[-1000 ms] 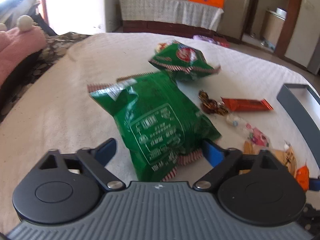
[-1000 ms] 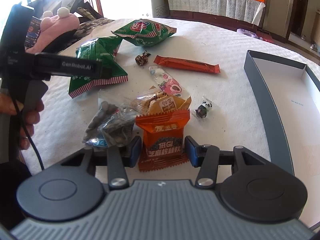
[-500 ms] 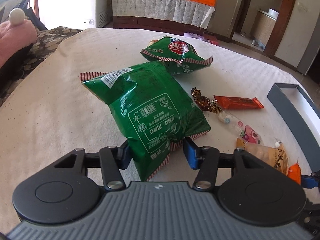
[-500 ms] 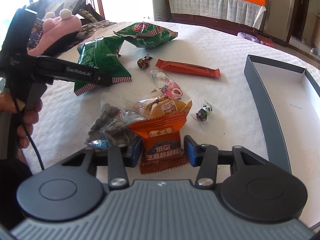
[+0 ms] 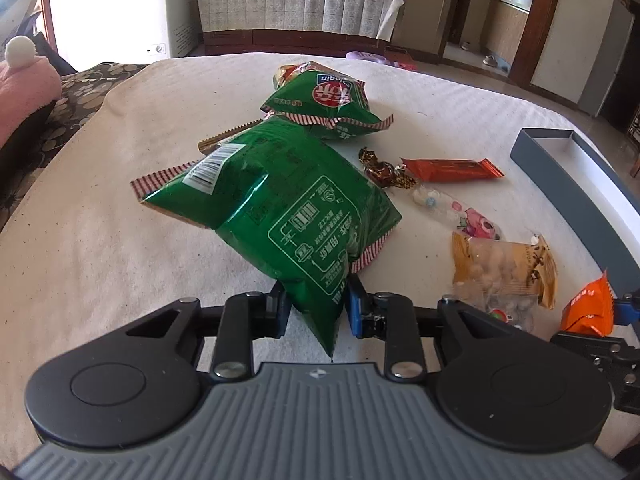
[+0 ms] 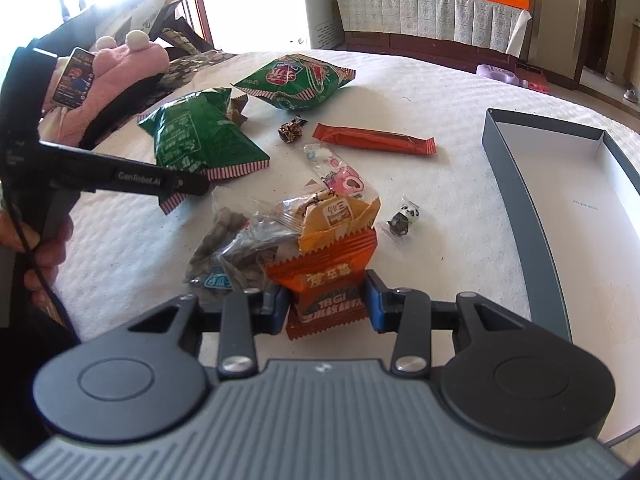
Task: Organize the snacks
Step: 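Lift and carry the green bag and orange packet over the gray box with both tools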
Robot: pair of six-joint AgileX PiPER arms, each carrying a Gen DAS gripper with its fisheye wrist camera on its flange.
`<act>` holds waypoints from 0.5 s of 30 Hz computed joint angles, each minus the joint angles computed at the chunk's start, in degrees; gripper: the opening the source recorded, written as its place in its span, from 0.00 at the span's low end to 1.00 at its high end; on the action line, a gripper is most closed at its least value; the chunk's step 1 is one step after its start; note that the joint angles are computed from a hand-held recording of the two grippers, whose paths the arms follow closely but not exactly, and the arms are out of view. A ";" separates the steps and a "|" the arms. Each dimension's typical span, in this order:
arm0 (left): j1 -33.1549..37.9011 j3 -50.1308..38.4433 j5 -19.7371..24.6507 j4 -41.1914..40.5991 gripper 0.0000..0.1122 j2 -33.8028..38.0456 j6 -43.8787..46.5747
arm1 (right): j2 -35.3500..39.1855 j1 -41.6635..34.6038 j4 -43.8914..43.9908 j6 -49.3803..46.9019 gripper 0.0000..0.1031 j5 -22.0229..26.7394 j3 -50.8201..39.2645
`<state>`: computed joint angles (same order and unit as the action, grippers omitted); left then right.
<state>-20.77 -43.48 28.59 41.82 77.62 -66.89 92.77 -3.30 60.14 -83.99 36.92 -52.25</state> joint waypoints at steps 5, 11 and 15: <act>-2.41 -1.56 6.85 10.66 0.90 2.24 -16.36 | 0.90 0.69 0.25 0.48 0.41 -0.77 -0.38; 1.31 -2.70 2.08 8.29 0.84 3.79 -13.05 | 1.71 2.19 -0.45 1.44 0.42 -2.49 -0.62; 1.07 -2.92 0.63 8.49 0.62 4.42 -10.00 | 1.51 3.15 -1.78 2.03 0.41 -3.47 -0.61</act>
<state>-19.70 -46.40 29.22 50.31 82.04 -76.89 94.28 -0.15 58.36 -81.96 33.45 -52.87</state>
